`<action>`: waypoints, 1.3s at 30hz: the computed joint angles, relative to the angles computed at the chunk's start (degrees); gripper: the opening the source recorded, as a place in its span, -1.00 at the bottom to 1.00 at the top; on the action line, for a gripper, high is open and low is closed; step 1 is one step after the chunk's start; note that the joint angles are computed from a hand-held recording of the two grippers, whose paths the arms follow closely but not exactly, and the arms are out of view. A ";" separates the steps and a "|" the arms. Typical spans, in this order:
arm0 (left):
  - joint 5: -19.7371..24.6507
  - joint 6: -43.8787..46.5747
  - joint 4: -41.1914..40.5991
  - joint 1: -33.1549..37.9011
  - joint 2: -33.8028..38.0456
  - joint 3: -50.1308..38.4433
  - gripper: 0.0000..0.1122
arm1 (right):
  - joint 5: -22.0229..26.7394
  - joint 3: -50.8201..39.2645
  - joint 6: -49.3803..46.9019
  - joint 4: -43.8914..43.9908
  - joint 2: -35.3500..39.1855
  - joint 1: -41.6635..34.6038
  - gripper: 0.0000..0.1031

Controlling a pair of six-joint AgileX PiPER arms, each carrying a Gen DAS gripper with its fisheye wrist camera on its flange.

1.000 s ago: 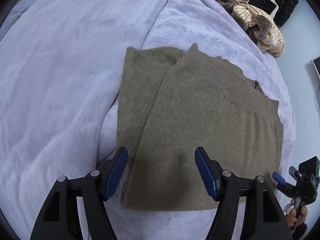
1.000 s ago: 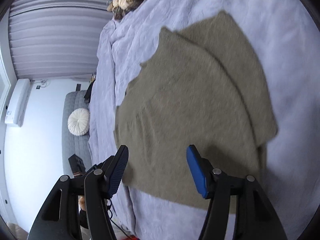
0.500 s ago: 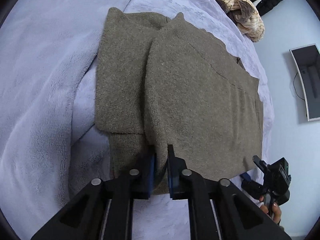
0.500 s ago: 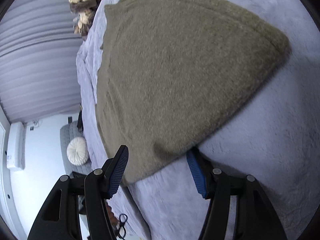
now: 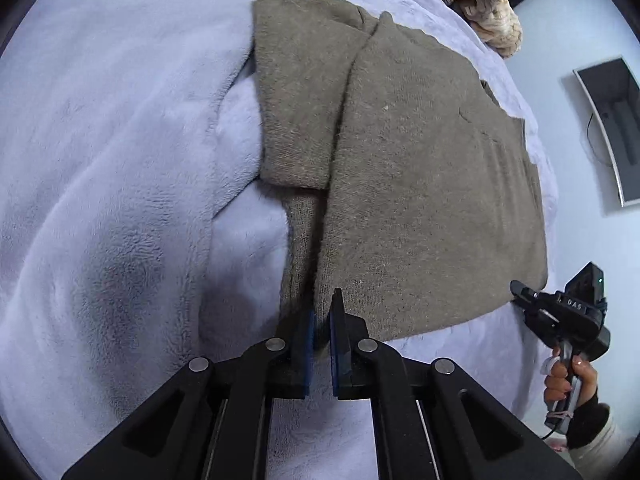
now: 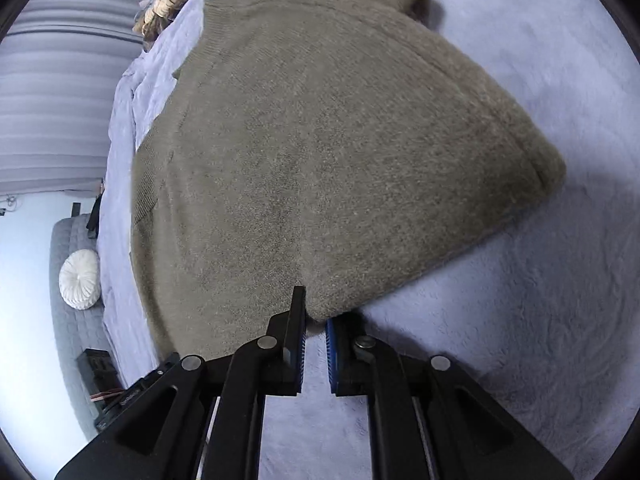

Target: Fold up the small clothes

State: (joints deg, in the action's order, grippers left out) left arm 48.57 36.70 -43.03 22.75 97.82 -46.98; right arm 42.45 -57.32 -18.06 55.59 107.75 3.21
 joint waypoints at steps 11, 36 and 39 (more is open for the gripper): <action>3.06 -8.19 5.52 -3.20 -1.18 -17.23 -0.86 | 7.29 -10.26 4.91 -11.79 -4.70 0.60 -0.64; -3.16 -29.13 27.30 -17.08 25.29 -47.77 -0.81 | 11.48 -48.35 20.34 -33.18 17.48 5.08 -0.36; -5.50 -30.86 29.93 -17.30 25.43 -47.20 -0.81 | 13.56 -55.10 26.79 -43.22 22.73 5.44 -0.36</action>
